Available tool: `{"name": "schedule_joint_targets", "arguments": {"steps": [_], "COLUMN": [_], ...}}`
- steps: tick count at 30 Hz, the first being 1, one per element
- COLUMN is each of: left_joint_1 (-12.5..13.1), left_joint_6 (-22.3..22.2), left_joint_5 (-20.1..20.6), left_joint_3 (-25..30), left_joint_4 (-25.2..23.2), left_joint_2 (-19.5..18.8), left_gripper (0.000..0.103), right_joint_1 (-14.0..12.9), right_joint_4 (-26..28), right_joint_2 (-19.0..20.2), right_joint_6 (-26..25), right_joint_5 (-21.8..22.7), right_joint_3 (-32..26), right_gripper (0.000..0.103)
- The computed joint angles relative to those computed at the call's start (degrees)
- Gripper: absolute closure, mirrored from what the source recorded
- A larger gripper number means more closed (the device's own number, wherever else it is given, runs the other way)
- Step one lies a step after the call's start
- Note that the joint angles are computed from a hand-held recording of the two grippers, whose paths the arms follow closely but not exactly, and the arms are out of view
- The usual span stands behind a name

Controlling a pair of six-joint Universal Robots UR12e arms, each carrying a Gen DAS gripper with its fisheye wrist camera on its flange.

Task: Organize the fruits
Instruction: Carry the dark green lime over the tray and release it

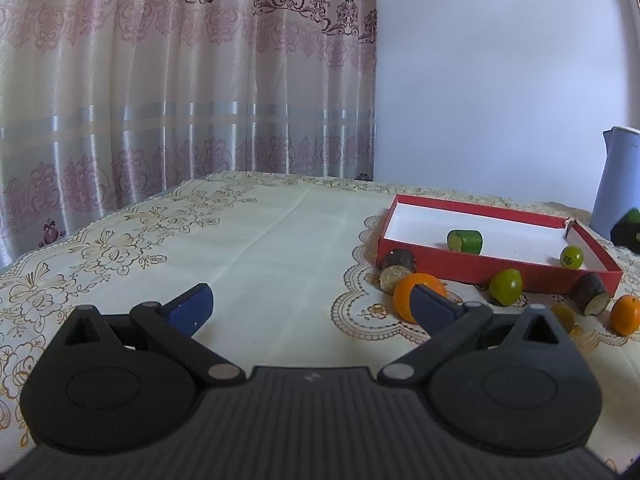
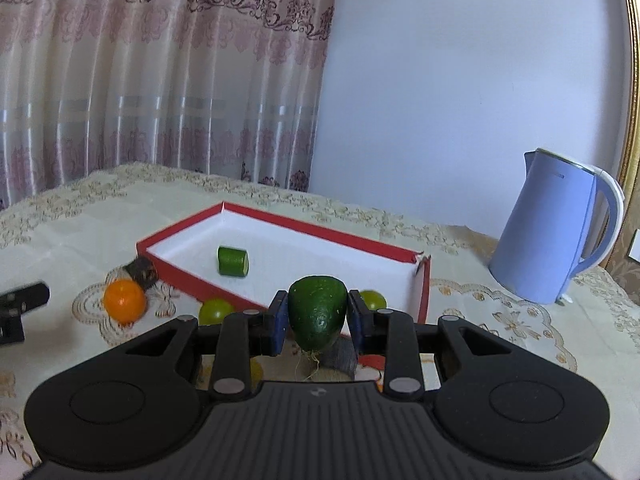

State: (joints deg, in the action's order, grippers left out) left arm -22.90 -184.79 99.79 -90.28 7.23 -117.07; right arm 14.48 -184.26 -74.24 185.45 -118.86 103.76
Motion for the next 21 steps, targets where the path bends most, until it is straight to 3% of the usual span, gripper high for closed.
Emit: {"name": "schedule_joint_targets", "arguments": {"steps": [6, 13, 21], "left_joint_1": [0.0, -0.02, -0.2], "left_joint_6": [0.17, 0.74, 1.57], "left_joint_5": [0.05, 0.02, 0.32], "left_joint_3": [0.12, 0.09, 0.46], "left_joint_4": [-0.34, -0.21, -1.17], "left_joint_2": [-0.03, -0.12, -0.26], "left_gripper": [0.0, 0.0, 0.0], "right_joint_1": [-2.06, -6.77, -8.01], "right_joint_4": [-0.82, 1.25, 7.15], "right_joint_2": [0.18, -0.06, 2.59], "right_joint_6": [2.09, 7.22, 6.19], "right_joint_5": [2.94, 10.41, 11.08], "right_joint_3": [-0.85, -1.62, -5.54], "right_gripper": [0.073, 0.073, 0.073]}}
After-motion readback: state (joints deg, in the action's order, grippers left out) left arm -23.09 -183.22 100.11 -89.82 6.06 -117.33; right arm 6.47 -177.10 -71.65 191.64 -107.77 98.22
